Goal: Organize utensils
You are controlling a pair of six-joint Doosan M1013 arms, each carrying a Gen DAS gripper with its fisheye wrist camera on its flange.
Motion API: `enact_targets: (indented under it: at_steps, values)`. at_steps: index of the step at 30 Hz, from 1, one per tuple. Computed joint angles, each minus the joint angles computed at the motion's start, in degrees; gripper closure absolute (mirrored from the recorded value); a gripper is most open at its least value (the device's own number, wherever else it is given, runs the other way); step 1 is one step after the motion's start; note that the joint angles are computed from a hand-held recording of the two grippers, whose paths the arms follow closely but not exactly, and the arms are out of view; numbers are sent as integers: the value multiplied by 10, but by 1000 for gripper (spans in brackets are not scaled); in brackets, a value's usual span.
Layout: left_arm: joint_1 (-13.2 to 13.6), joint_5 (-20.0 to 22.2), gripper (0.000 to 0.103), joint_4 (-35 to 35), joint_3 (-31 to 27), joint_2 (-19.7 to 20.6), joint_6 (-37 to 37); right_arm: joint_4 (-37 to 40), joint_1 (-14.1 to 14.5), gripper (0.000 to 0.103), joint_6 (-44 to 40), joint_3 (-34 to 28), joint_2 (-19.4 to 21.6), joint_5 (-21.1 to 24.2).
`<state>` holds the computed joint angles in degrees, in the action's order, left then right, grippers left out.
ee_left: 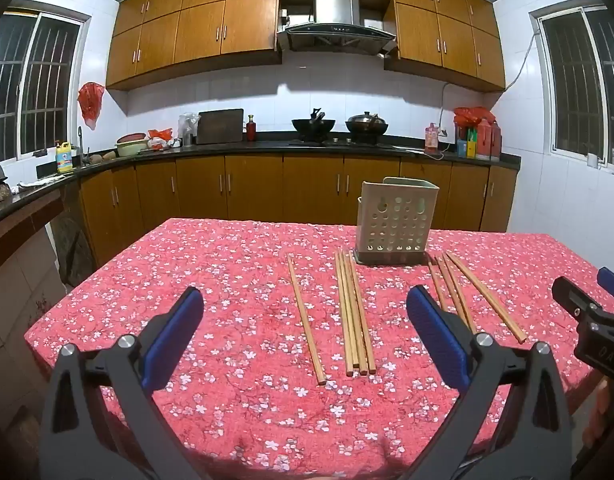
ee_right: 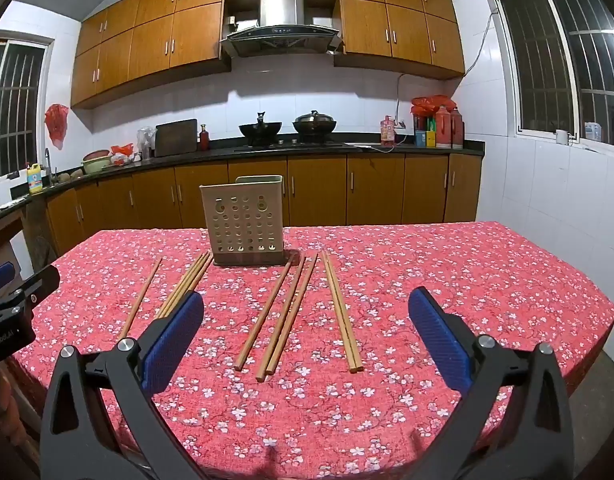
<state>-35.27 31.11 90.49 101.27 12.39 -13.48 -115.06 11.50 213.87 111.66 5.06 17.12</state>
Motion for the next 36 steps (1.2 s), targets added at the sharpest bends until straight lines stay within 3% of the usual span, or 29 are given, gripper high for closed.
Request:
enact_targets:
  at_steps: [36]
  values:
    - [0,0,4,-5,-1,0,6,5,1,2,-6,0,0,1]
